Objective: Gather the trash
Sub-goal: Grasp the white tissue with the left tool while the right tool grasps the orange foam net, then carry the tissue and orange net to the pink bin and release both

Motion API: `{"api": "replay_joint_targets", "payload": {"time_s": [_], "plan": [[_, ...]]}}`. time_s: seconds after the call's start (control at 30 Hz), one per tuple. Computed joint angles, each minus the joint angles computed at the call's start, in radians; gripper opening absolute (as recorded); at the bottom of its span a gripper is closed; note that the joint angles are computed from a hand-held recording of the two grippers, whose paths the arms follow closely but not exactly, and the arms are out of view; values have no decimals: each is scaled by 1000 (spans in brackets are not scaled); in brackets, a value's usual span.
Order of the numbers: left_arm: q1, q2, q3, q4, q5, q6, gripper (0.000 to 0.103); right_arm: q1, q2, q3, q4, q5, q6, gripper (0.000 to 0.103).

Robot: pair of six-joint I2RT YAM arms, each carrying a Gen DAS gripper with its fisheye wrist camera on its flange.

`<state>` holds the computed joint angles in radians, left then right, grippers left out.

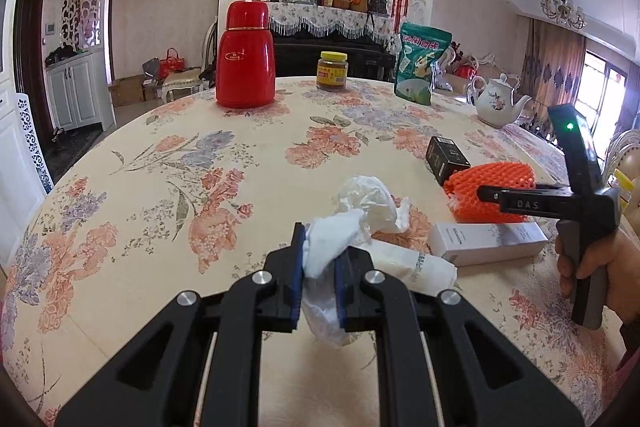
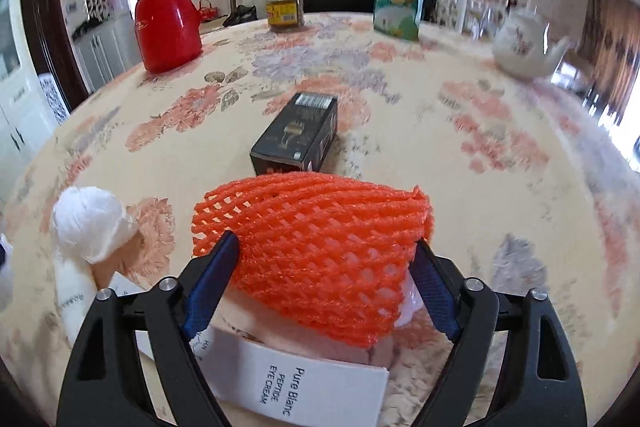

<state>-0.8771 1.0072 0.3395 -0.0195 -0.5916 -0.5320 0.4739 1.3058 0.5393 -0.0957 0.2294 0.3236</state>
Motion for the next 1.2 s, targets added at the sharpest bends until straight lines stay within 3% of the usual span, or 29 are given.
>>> {"api": "replay_joint_targets", "payload": {"time_s": [0.13,0.17,0.37,0.6,0.73,0.87,1.03,1.2], "plan": [[-4,-1,-2,4,-3,-2,13,11,-54,-39,27,-32,10,29],[-5,-1,-4,7,-4,-1,13,28,-73,-47,26,-13,12,26],[-24,-4,-10,25,-23,9,13,186,-331,-107,-76,134,92,22],[-55,-10,-16,44,-40,25,13,503,-607,-101,-372,395,287,23],[-78,-9,-20,59,-57,38,13,810,-626,-66,-614,607,594,23],[-107,-19,-21,58,-66,38,13,1074,-491,-3,-875,748,996,23],[-121,-40,-10,33,-63,31,13,1287,-337,33,-1088,776,1440,23],[-257,-107,71,-175,-153,-63,13,1413,-234,77,-1220,766,1683,23]]}}
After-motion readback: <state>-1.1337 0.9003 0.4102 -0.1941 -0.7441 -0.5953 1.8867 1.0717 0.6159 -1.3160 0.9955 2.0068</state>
